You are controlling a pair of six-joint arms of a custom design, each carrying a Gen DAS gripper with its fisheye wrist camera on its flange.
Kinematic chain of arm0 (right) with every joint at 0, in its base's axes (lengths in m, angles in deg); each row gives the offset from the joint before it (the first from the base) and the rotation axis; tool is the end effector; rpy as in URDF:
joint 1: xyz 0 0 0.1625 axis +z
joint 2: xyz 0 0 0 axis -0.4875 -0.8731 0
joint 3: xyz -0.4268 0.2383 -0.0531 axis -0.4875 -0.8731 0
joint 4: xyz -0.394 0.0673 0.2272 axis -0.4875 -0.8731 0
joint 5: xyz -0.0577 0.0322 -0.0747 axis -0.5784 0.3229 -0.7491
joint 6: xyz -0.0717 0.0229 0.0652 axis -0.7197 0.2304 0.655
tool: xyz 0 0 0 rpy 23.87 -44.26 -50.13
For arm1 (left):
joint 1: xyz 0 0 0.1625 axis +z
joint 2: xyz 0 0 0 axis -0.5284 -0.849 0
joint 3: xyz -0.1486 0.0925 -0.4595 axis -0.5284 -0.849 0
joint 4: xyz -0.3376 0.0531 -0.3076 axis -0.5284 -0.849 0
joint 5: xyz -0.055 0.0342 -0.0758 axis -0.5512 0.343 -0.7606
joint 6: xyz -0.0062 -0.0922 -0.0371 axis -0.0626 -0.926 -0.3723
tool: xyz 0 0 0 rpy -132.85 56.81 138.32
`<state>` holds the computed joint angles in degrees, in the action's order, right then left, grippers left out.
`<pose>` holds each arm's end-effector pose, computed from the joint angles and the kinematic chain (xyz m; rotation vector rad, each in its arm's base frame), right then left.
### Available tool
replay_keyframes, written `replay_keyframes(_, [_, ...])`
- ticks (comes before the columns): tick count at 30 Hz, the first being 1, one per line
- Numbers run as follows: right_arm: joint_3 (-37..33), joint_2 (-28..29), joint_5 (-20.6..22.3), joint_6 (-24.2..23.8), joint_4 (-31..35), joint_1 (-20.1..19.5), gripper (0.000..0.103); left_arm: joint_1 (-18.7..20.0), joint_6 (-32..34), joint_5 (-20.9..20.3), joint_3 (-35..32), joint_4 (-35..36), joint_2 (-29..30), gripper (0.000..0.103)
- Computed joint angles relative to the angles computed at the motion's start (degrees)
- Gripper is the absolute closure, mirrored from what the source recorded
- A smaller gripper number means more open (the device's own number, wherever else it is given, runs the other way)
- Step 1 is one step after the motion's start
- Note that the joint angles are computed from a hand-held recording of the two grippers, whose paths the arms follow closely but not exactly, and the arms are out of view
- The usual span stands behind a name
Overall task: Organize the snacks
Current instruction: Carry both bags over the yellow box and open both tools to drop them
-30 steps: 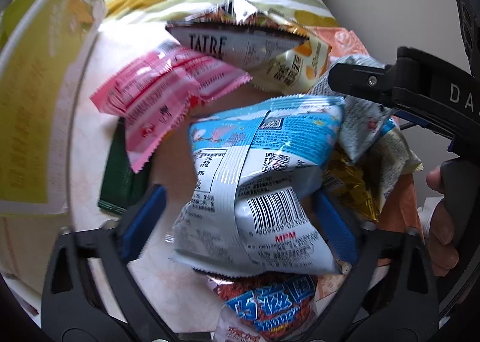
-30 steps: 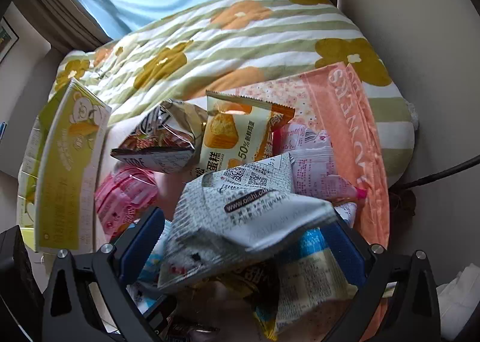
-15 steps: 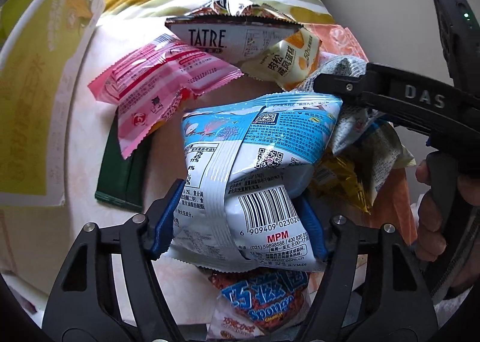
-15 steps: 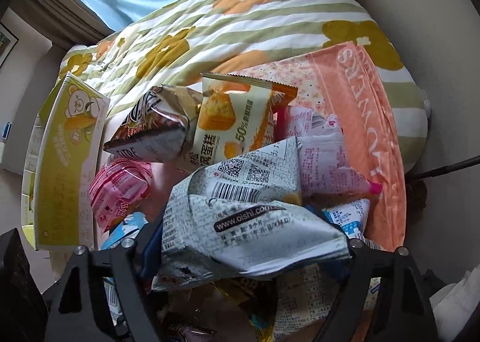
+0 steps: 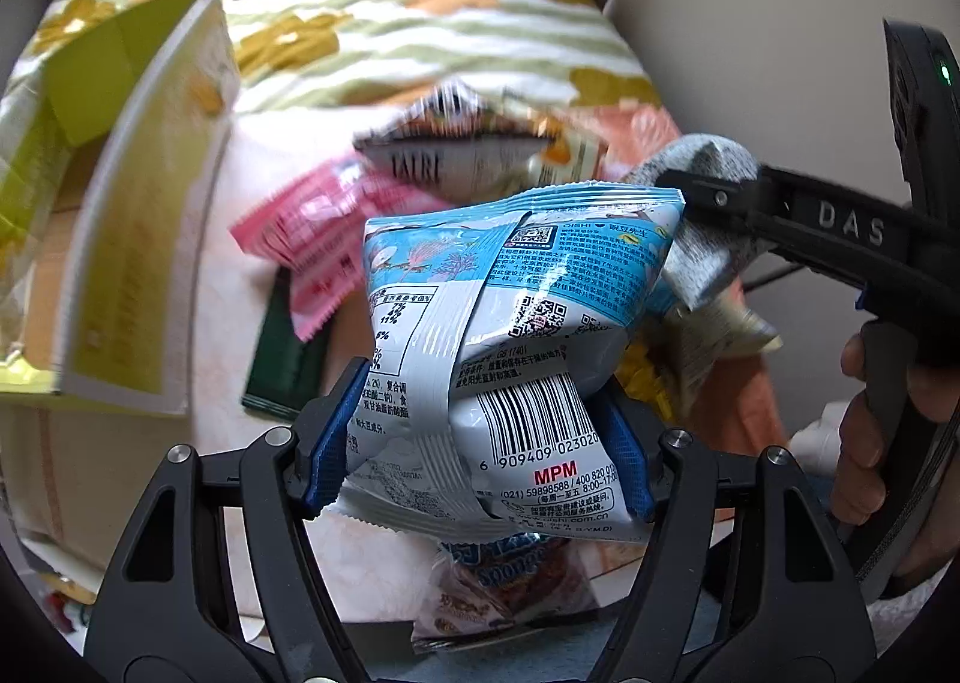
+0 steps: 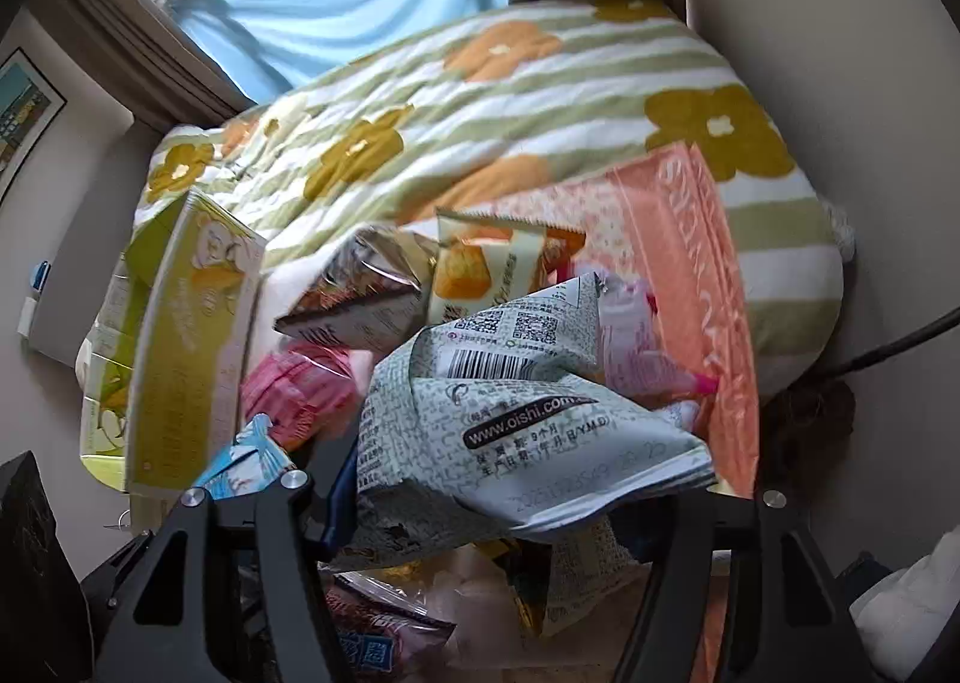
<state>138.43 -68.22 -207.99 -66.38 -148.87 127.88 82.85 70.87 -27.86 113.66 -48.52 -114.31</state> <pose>0.1788 -0.6792 0.3001 -0.2187 -2.4802 0.7838 -0.3425 -0.7059 0.1180 0.6826 2.6077 -0.2615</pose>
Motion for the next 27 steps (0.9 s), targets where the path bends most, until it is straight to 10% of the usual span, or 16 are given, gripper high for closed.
replay_keyframes(14, [-8.85,5.66,-1.13,-11.66,-6.17,7.98,0.041,1.15,5.87,6.02,-3.03,-6.79,-6.18,0.035])
replay_keyframes(27, [-25.43,22.59,-1.11,-7.90,-2.57,13.13,0.041,12.07,14.69,7.86,-15.68,2.61,-7.37,0.035])
